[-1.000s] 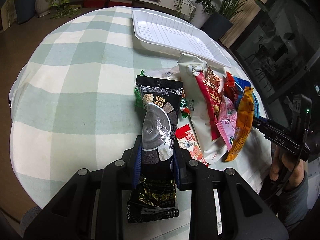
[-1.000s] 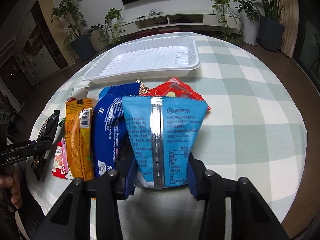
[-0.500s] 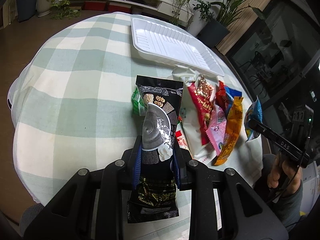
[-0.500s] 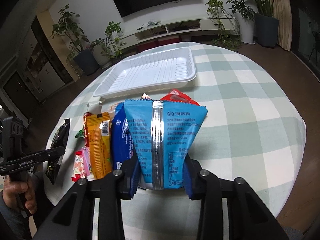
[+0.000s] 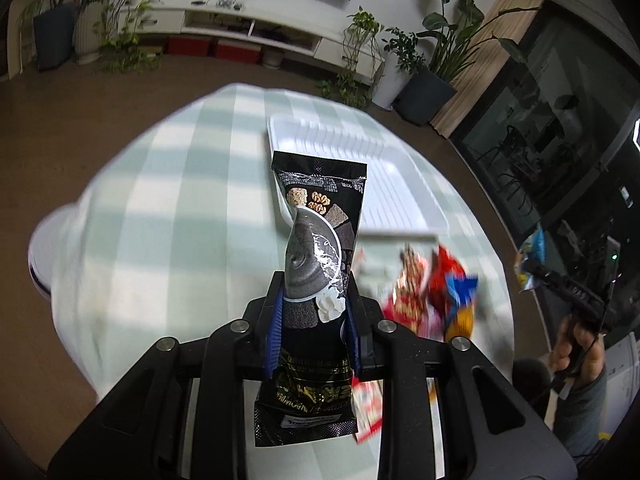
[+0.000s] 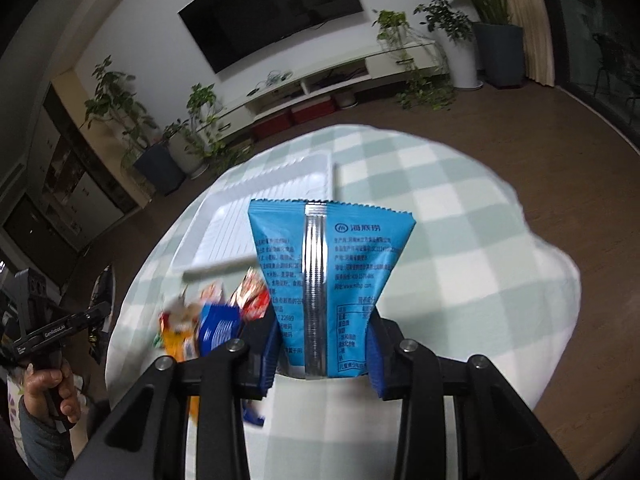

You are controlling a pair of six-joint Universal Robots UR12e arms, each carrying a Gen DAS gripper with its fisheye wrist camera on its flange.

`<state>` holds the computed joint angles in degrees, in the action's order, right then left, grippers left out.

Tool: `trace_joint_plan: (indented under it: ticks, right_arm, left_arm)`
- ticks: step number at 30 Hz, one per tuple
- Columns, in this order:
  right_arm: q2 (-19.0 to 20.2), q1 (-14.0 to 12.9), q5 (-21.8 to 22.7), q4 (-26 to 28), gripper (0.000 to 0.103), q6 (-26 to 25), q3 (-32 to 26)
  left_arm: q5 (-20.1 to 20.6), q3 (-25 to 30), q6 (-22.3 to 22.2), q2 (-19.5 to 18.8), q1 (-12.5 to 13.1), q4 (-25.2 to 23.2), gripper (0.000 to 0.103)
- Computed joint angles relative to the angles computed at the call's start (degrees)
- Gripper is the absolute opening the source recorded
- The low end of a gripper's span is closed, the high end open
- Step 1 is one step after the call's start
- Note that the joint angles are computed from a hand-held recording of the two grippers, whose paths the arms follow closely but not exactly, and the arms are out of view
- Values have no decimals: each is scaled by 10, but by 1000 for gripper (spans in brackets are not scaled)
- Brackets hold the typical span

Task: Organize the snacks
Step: 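Carry both packets over the white tray and open both grippers to drop them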

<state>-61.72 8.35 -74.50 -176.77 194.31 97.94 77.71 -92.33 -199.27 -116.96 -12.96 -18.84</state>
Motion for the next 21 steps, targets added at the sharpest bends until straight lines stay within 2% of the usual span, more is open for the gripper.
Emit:
trace_joint_plan:
  ticks: [4,7,9,14,17,21]
  right_arm:
    - [17,2,0,20,38,-14,-54]
    - [40,13,11,45,38,-49,-108]
    - [63,24,16,89,38,-78,-156]
    - [126,46,-5,210,38,-131,-266]
    - [158,55,-28,259,38,-146,-311]
    - [183,59,-54,297,39,-153,-344]
  left_arm:
    - [0,76,24,-33,1,-38,24]
    - [12,144,46,-71,-4,-79,24]
    - [18,188,59,-97,-9,-112,24]
    - [34,281,72,-161,-17,-186,24]
    - [43,315,72,-187,-19,-214,24]
    - [56,350,80,-215,-22,-246,24]
